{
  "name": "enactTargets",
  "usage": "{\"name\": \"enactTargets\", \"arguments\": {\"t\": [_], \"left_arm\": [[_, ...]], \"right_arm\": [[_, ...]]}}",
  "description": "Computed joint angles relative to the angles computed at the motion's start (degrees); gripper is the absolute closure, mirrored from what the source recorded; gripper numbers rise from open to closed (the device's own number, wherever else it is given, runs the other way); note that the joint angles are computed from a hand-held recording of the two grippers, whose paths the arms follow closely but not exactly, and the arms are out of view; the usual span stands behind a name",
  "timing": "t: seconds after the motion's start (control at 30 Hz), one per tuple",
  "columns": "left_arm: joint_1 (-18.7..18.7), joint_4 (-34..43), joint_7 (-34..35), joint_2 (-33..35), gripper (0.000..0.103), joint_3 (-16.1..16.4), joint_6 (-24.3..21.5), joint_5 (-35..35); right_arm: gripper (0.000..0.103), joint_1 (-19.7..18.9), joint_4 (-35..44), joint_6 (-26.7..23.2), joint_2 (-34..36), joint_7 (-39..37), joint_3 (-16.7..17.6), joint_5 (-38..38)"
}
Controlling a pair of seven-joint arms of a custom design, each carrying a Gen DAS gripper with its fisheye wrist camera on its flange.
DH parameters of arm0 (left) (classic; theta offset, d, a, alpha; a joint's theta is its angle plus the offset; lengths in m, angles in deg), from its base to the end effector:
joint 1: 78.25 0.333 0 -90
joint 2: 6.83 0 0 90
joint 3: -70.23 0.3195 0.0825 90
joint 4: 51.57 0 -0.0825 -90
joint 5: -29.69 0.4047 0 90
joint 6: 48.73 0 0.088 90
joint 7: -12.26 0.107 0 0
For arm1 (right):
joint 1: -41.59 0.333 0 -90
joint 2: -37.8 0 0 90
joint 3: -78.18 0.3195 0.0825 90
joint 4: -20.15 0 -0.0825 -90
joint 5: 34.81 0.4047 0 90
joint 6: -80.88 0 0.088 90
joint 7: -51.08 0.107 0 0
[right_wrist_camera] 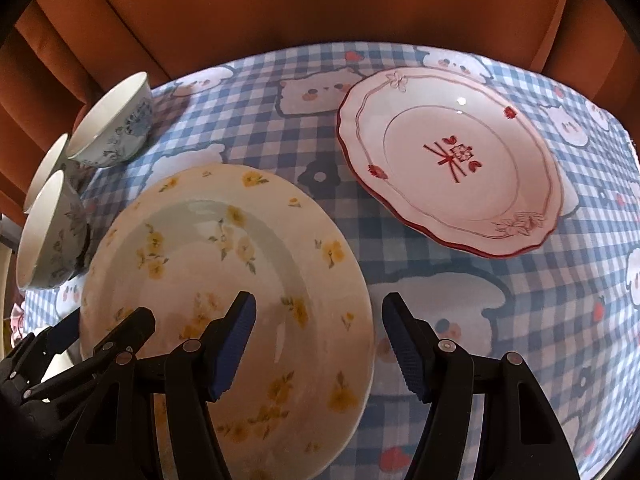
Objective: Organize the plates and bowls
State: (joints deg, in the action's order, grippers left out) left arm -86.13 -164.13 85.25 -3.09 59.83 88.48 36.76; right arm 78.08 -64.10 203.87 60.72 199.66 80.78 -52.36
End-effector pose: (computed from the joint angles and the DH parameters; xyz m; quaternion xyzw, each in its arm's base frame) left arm 0.5923 -0.1926 0.4732 -0.6610 0.7267 -0.1414 0.1224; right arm 0.5745 0.4438 0.4774 -0.6161 0.7648 -0.1204 0.1449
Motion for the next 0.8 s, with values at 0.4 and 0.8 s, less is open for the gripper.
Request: {"name": "enactTargets", "arguments": {"t": [0.4, 0.8], "left_arm": [[-0.2, -1.1, 5.8, -1.2, 0.029, -0.6, -0.7, -3.7], [-3.5, -7.9, 13.7, -8.2, 0.029, -1.2, -3.7, -9.6]], "right_arm": [[0.043, 0.7, 0.2, -1.2, 0.2, 0.3, -0.5, -0.2], [0.04, -0.8, -15.8, -3.5, -12.7, 11.1, 3.1, -1.5]]}}
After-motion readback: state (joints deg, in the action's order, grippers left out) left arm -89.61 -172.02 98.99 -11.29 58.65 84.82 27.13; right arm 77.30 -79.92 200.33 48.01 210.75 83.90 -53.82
